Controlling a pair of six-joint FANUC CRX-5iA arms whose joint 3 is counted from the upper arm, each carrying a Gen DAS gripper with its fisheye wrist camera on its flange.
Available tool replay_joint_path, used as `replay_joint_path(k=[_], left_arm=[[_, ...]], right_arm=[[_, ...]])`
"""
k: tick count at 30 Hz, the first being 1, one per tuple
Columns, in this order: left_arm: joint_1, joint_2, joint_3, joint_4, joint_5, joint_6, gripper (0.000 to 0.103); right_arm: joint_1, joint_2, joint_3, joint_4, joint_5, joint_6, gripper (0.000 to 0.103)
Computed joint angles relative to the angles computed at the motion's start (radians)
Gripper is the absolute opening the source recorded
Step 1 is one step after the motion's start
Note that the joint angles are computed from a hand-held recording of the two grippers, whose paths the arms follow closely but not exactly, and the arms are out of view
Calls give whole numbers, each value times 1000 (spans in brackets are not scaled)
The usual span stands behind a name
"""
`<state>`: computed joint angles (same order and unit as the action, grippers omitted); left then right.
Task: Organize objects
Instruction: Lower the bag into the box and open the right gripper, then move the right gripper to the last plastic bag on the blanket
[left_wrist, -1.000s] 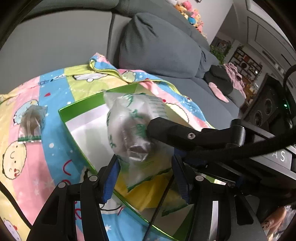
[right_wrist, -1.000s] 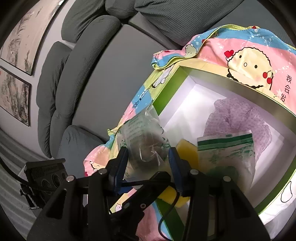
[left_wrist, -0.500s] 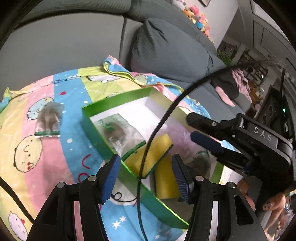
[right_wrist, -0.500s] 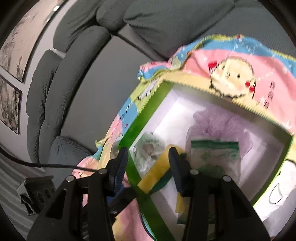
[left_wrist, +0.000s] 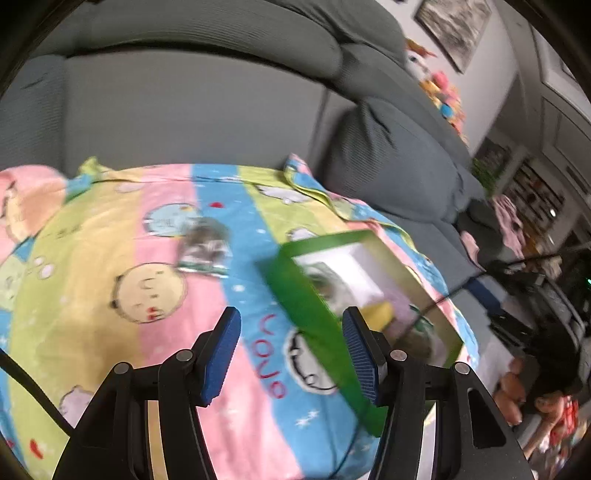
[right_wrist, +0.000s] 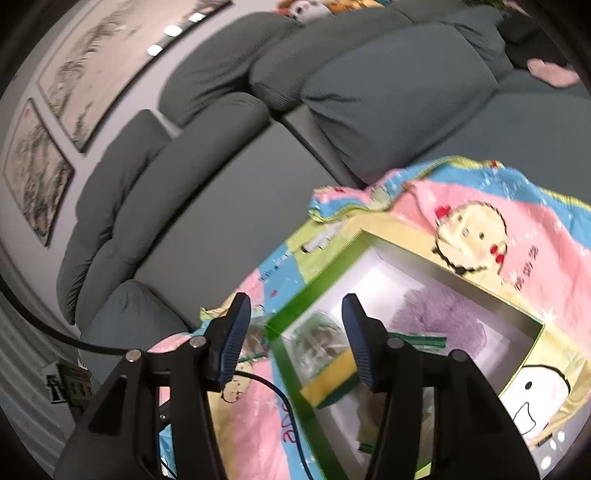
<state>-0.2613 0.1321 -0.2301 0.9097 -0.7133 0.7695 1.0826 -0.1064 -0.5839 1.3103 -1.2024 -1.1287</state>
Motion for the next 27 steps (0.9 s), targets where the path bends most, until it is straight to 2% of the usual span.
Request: replay_joint_path(k=[5,9,11,14,19,20,23,25,27], left_arm=[[38,-65,-65,-21,48,13,57],[56,-124,-122,-28,71,16,57],[62,-163,-155,-34,85,12,57],[79,-216,-205,-26,91,-3,57],[97,-293,-274,-6,94,-34,57],[98,-305,-282,-9,96,-34,57],[104,-336,-306,-1,99,-57,58],[103,-351,-325,30,103,-91,64],[101,-358,-341,59,109,-116,65]], right_arm=[[48,25,38,30,-94,56,66],[112,65,113,-19,-216,181,73],[157,104,172,-48,-323,277,77],[213,157,244,-65,-474,378,90],[298,212,293,-32,-681,476,95],[314,222,302,-23,-720,495,101],[358,242,318,-16,-814,554,103],[389,237,305,7,-828,613,103],[430,228,275,50,-851,647,103]])
